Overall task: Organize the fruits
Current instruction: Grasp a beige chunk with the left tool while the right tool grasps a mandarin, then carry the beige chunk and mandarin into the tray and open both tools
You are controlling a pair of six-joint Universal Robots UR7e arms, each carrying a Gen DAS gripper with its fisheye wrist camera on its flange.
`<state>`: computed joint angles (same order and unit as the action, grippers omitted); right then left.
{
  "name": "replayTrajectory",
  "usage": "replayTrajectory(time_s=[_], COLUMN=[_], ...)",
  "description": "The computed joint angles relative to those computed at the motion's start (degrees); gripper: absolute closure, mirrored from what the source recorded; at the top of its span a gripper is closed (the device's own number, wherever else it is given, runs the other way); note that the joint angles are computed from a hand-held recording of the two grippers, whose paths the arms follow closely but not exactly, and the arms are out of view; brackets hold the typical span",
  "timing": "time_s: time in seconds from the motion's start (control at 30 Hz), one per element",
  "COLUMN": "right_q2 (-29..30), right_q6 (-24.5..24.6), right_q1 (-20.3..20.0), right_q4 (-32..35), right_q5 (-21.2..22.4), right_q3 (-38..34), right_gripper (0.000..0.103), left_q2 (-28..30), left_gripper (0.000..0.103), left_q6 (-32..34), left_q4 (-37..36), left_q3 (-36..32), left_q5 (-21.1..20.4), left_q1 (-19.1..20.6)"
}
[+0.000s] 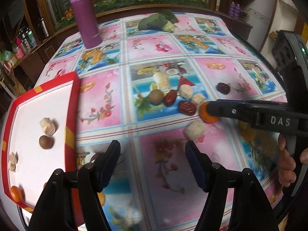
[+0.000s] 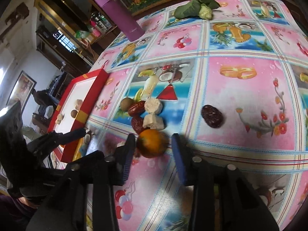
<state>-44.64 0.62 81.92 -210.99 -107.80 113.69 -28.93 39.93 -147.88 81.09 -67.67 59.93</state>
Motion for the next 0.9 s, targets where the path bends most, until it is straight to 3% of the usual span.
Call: replayTrajectory(time_s=[0.3, 0.37, 0.4, 0.43, 0.5, 0.9], right_q2=[-0.87, -0.65, -0.35, -0.09, 0.25, 4.50], right_q6=[0.34, -0.33, -0.73, -1.07, -1.53, -3.45], right_q1=[-0.06, 0.39, 0.74, 1.01, 1.32, 5.62], right_q4=[-5.93, -6.28, -6.48, -6.60, -7.00, -9.25], right_q5=[-2.10, -3.77, -5.09, -6.17, -7.61, -7.56], right_q3=[2.25, 2.05, 1.73, 1.44, 1.11, -4.23], right_gripper=[0.073, 0.073, 0.073, 0.073, 0.073, 0.073], left_q2=[2.58, 3.20, 3.33, 3.33, 3.44, -0.92], left_gripper=[0.034, 0.044, 0.053, 0.071, 0.084, 0.084], left_q6=[-0.19, -0.06, 0.22, 0.73, 0.53, -0.88], left_q4=[3.75, 3.56, 3.18, 2.82, 3.93, 3.02], left_q3=[-1.83, -2.28, -2.37, -2.37, -3.24, -5.70], left_q5=[-2.66, -2.74, -3.17, -3.79, -4.38, -8.59], left_q1=[-0.50, -0.46, -0.39, -0.30, -0.05, 2.75])
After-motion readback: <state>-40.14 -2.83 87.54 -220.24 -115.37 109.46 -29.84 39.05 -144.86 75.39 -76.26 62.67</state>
